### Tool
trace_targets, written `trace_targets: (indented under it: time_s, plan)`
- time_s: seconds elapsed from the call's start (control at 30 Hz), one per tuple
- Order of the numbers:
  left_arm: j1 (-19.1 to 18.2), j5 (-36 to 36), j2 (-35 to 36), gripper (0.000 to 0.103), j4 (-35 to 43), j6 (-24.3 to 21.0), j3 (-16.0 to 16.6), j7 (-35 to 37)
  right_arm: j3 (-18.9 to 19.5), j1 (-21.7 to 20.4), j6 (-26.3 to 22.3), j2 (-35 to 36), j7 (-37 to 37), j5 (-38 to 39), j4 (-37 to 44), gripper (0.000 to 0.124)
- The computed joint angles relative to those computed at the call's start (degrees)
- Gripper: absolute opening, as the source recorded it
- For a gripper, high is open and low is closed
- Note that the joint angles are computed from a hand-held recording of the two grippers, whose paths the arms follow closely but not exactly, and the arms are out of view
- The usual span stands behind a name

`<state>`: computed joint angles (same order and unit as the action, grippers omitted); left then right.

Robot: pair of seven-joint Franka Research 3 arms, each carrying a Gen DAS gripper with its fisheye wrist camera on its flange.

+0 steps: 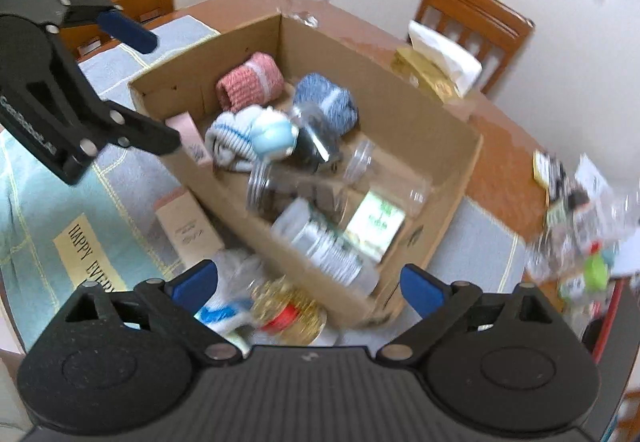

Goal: Organize objects
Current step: 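Move both tools back toward the remaining items on the towel, then grasp the pink KASI box with the left tool while the right grasps the other C&S tissue pack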

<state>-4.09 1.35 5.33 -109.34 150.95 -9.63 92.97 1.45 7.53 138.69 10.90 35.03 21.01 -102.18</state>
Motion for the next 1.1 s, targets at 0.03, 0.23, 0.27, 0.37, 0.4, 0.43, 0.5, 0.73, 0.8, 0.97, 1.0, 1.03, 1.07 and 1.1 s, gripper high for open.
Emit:
trace_targets:
  time_s: [0.03,0.23,0.27,0.37,0.4,0.43,0.5,0.73,0.8,0.97,1.0,1.03,1.07,1.1]
  plan:
    - [0.16,-0.63,-0.74,0.102,-1.29,0.43,-0.02,0.34,-0.2,0.15,0.94,-0.75,1.18,-0.2,-1.54,0.101]
    - [0.33,-2.58,-3.41,0.102,-6.47,2.73,0.49,1.96,-0.63,1.11,2.56,-3.37,10.57,-1.23,-7.82,0.101]
    - [0.33,-2.84,-3.67,0.102,-6.99,2.96,0.6,1.9,-0.62,1.31,3.0,-3.68,12.56,-1.25,-8.77,0.101]
    - [0.35,-1.52,-4.37,0.102,-8.75,3.83,1.06,0.27,-0.43,1.91,4.39,-4.66,18.27,-1.06,-11.96,0.102]
    - [0.35,-0.64,-4.6,0.102,-9.41,4.2,1.18,-0.39,-0.36,2.15,5.21,-4.95,20.05,-1.2,-13.11,0.102]
    - [0.39,-0.24,-4.83,0.102,-10.05,4.44,1.3,-0.65,-0.37,2.42,5.89,-5.14,22.11,-1.89,-14.03,0.102]
    - [0.5,-2.68,-5.24,0.102,-11.09,4.28,1.47,1.24,-0.58,3.43,8.24,-5.13,29.23,-5.61,-16.05,0.102]
    - [0.93,-10.03,-5.51,0.102,-12.89,2.71,2.01,8.2,-1.45,6.18,12.49,-2.98,50.27,-16.31,-18.17,0.102]
    - [1.03,-11.91,-5.37,0.102,-12.83,2.18,2.12,10.45,-1.91,7.13,13.39,-2.5,56.07,-20.49,-18.48,0.102]
    - [1.27,-13.16,-4.45,0.102,-12.23,1.38,1.98,12.4,-2.41,8.2,17.16,-2.01,64.35,-26.18,-19.87,0.103]
    - [1.3,-13.76,-4.2,0.102,-12.1,1.3,1.87,13.22,-2.54,8.3,17.83,-2.0,65.53,-27.04,-20.12,0.103]
    - [1.31,-14.0,-3.89,0.102,-11.93,1.18,1.75,13.62,-2.59,8.27,18.39,-2.04,66.3,-27.49,-20.38,0.103]
    - [1.28,-13.54,-3.55,0.102,-11.72,1.03,1.64,13.17,-2.61,8.18,18.67,-2.12,66.83,-27.76,-20.59,0.103]
    - [1.25,-13.14,-3.19,0.102,-11.5,0.91,1.51,12.63,-2.71,8.11,18.69,-2.27,67.33,-28.23,-20.78,0.103]
